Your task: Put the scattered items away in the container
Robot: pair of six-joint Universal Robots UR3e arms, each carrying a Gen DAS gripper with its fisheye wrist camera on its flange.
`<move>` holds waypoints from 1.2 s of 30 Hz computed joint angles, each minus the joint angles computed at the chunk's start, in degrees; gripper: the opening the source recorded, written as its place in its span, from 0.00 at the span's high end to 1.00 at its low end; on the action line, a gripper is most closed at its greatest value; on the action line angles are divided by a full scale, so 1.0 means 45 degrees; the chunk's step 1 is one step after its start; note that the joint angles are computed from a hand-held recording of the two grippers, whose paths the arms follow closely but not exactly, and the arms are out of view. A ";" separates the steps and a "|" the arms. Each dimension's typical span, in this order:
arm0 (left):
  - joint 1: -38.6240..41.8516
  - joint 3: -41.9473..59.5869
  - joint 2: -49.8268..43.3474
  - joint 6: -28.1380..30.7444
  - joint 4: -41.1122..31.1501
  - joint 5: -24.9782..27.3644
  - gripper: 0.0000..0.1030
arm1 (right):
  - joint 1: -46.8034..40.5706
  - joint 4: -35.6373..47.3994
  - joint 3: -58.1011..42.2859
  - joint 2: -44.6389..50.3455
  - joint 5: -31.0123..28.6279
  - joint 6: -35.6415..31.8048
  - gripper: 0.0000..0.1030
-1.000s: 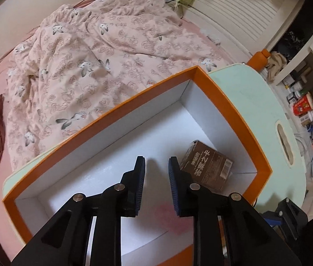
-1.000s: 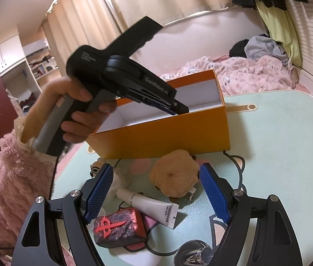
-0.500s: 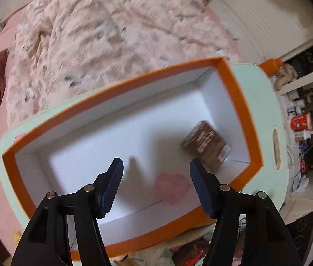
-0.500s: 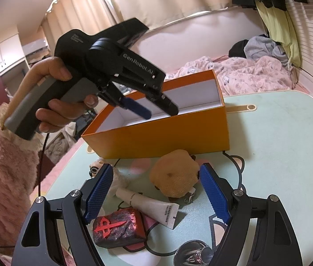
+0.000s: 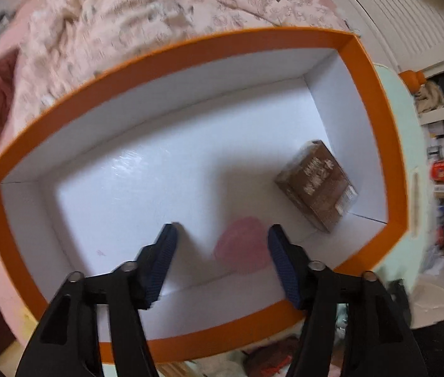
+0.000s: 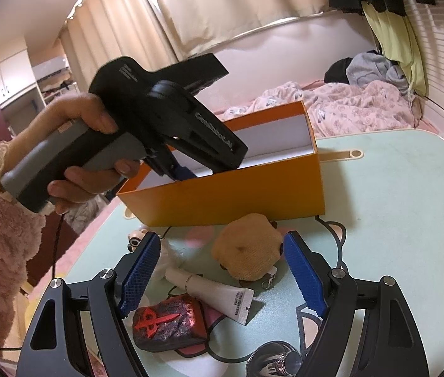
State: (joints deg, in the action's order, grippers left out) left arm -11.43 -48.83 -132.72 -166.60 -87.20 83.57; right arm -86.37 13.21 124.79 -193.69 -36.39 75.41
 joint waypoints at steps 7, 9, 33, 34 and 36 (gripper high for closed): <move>0.0028 -0.2140 0.1151 0.1014 0.1789 -0.0456 0.71 | 0.0084 0.0022 -0.0132 -0.0086 0.0131 0.0308 0.18; 0.0102 -0.2560 0.1368 0.1262 0.2222 -0.0523 0.71 | 0.0159 -0.0019 -0.0138 -0.0151 0.0205 0.0430 0.18; 0.1459 -0.4297 0.2827 0.1305 0.3156 -0.2176 0.51 | -0.0184 0.0341 -0.0132 -0.0201 -0.0060 0.0162 0.18; 0.1275 -0.4152 0.2603 0.1218 0.3148 -0.1821 0.50 | -0.0124 0.0266 -0.0130 -0.0186 -0.0024 0.0255 0.18; 0.0821 -0.3577 0.1961 0.0782 0.3045 -0.0744 0.48 | -0.0095 0.0232 -0.0132 -0.0179 -0.0013 0.0304 0.18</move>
State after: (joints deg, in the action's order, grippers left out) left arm -7.74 -64.93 -123.90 -163.08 -73.50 80.22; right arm -86.80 14.26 124.20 -194.50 -36.44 76.78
